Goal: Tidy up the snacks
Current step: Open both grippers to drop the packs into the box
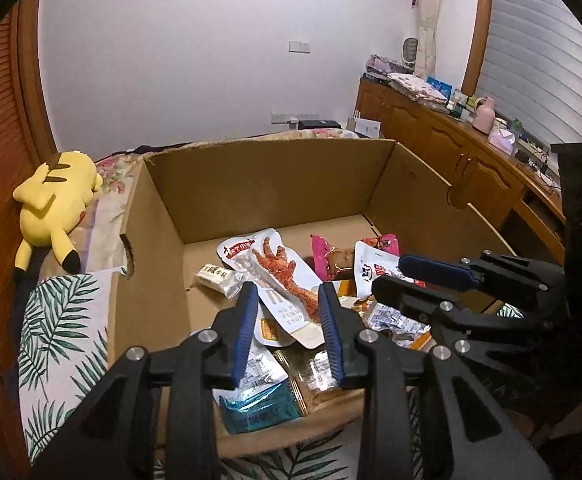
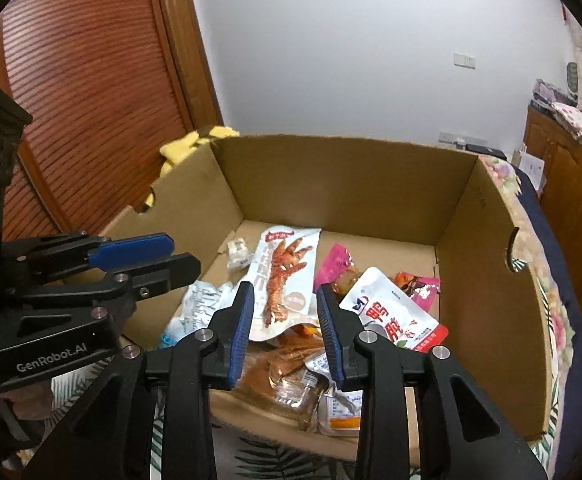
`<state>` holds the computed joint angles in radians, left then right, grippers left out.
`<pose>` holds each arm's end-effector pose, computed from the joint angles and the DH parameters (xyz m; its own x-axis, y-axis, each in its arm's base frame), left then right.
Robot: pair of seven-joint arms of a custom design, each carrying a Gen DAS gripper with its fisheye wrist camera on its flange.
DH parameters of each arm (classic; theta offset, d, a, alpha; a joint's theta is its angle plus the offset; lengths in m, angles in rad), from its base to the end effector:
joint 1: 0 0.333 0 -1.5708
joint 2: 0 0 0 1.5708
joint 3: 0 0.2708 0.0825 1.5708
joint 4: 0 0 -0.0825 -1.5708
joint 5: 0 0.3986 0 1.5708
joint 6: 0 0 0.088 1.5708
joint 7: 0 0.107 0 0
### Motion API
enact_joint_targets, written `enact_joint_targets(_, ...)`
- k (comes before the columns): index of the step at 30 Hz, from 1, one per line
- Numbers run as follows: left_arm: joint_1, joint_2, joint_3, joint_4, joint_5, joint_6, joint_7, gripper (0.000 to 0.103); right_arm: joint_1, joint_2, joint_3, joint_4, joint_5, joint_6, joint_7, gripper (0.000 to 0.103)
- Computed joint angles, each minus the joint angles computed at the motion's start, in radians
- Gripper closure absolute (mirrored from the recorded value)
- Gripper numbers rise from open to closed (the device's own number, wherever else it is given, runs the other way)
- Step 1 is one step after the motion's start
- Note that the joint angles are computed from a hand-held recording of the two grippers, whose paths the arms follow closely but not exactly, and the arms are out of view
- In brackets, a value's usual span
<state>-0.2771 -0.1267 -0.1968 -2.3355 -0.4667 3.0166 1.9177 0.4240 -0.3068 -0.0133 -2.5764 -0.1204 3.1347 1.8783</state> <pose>0.5044 -0.2229 0.4237 -0.4178 -0.9032 0.0985 -0.6533 0.2233 -0.7234 0.4480 0.2065 0.4199 0.2815 -0.9485 -0.1450 -0.6595 -0.0815 -0.7472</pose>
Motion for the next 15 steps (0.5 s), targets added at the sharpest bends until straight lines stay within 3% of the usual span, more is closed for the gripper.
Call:
enact_joint_targets(7,-0.011,-0.105,0.002,-0.075,0.01,0.014,-0.021,0.072,-0.098,-0.11,0.099,-0.062,-0.068,-0.003,0.102,0.071)
enact_joint_targets(15,-0.016,-0.299,-0.012,-0.223,0.059,0.009,-0.102,0.071,-0.134,-0.302,0.172,-0.163,-0.141,-0.051,0.22,0.071)
